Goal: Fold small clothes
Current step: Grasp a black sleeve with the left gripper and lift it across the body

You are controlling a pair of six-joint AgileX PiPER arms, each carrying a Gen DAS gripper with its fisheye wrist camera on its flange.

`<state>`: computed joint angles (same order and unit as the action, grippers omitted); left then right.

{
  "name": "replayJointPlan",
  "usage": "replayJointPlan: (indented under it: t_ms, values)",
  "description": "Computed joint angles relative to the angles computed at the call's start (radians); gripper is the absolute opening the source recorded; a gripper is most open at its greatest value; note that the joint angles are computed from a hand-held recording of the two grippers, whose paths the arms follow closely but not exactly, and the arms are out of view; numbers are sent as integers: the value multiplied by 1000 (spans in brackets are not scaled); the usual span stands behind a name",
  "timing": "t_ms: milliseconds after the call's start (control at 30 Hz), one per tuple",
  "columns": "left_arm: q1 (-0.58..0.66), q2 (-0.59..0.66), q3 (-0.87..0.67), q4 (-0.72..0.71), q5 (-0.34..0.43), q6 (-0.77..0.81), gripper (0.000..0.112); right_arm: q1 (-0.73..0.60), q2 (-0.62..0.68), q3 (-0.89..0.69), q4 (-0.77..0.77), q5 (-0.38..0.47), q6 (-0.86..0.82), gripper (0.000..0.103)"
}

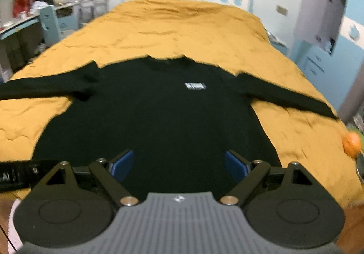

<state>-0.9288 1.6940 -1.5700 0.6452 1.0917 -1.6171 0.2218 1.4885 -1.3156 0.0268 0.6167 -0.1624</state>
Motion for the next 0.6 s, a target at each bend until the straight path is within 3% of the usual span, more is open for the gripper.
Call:
replayJointPlan:
  t_ms: [133, 267, 433, 533, 600]
  values:
    - [92, -105, 171, 41, -60, -53, 85, 31, 72, -69, 121, -19, -144, 83]
    - [215, -216, 329, 83, -171, -94, 85, 98, 178, -175, 138, -35, -151, 83]
    - [457, -352, 519, 175, -402, -136, 86, 175, 348, -324, 272, -101, -285, 83]
    - [689, -381, 595, 113, -577, -88, 86, 218, 461, -413, 374, -156, -356, 83]
    - [840, -373, 638, 128, -693, -97, 86, 238, 550, -510, 395, -143, -368, 83]
